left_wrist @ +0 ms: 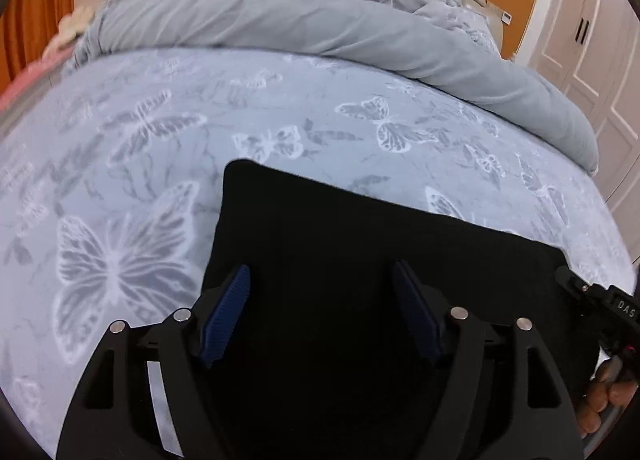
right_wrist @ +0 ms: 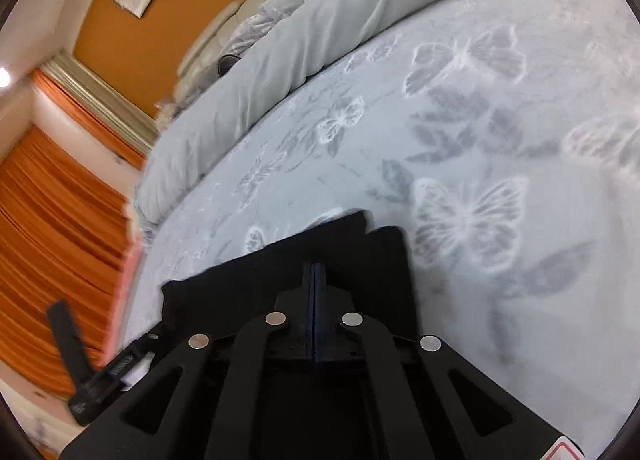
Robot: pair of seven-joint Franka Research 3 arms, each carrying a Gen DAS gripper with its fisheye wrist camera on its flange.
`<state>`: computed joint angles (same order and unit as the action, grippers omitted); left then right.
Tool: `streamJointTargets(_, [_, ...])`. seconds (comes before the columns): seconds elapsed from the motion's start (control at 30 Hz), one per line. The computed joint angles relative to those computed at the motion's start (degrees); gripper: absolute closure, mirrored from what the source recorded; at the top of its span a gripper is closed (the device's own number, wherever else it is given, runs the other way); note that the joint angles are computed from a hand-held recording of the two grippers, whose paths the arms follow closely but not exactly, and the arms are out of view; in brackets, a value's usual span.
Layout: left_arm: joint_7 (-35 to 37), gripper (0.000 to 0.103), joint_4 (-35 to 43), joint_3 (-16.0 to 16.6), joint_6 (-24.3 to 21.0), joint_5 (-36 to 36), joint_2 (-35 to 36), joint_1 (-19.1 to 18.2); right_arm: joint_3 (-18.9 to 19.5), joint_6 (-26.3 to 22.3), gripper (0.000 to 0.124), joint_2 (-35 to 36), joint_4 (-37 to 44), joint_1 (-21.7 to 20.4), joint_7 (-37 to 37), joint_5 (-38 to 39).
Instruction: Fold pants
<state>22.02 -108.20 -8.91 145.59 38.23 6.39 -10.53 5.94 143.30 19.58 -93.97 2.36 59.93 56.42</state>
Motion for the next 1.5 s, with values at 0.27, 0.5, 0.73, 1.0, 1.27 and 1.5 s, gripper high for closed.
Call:
streamJointTargets(0.27, [6.0,0.032,-20.3,-1.3,9.0,-11.8,-17.8,-0.9,-3.0,-6.0,0.124,-18.0,-19.7,0.7,-13.7,-0.4])
streamJointTargets(0.5, [1.1,0.048,-20.3,-6.7,0.7,-4.3,-18.6,1.4,-5.3,-1.1,0.124,-22.7,-24.6,3.6,-5.1,-7.6])
streamJointTargets(0.73, [1.7,0.037,-24.2,-9.9,-10.3,-7.4,-31.2,-2.9,-8.6,-1.0,0.123,-42.6,-38.8,5.1,-2.5,-17.6])
streamJointTargets(1.0, [-1.2,0.024,-26.5,-15.4,-25.0,-10.9,-41.2,-8.9,-9.6,2.3,0.116,-64.0,-56.8,5.4,-0.2,-21.5])
streamJointTargets(1.27, [-6.2,0.024,-29.2,-18.3,-28.3,-10.2,-41.9,-14.1,-8.7,3.5,0.114,-66.6,-61.8,6.3,5.0,-23.6])
streamJointTargets(1.5, [-8.6,0.024,-29.6,-19.1,-27.6,-6.5,-41.3,-14.1,-5.1,9.9,0.108,-70.9,-65.3,7.9,6.2,-31.1])
